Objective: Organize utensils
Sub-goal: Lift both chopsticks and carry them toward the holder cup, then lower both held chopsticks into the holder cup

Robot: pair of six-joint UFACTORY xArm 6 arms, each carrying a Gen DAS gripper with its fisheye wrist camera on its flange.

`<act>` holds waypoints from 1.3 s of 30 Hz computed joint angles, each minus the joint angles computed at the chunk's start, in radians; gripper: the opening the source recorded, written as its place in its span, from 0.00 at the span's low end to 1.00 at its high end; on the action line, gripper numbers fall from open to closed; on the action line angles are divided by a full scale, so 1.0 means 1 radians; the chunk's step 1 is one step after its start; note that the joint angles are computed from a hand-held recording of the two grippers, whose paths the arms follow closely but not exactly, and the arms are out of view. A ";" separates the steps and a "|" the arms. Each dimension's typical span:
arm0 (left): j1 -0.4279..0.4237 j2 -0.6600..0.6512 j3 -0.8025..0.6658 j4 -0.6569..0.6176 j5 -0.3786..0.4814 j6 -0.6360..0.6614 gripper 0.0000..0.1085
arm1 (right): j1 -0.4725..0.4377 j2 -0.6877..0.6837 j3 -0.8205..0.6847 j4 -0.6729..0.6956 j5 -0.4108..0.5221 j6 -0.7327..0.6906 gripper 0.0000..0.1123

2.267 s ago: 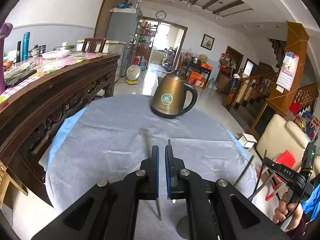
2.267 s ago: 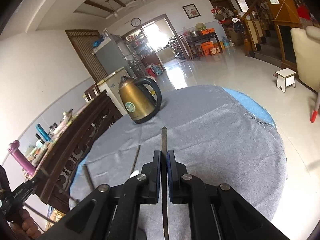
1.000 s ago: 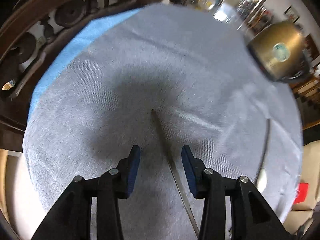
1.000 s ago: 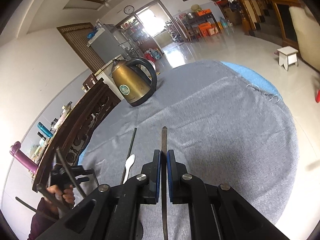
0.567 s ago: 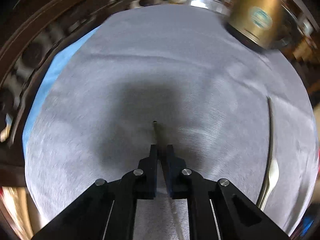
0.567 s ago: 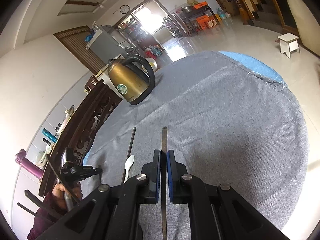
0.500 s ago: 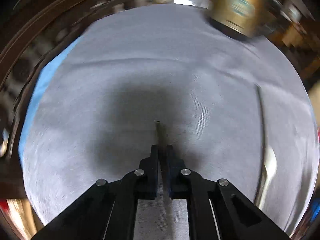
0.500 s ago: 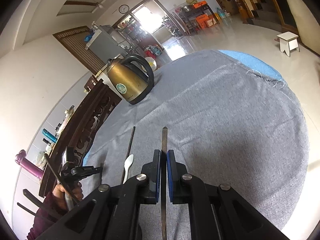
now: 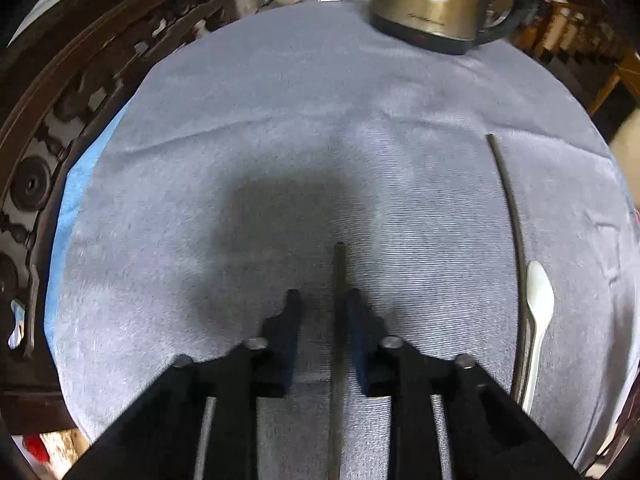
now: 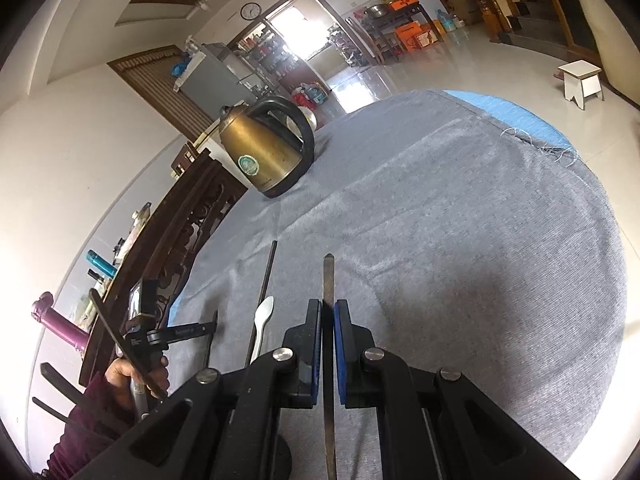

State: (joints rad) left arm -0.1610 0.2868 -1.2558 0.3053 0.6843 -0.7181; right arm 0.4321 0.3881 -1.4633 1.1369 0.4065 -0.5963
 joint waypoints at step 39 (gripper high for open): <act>-0.279 -0.824 0.460 0.830 -0.013 -0.851 0.05 | 0.167 -0.408 0.266 0.353 -0.340 -0.494 0.06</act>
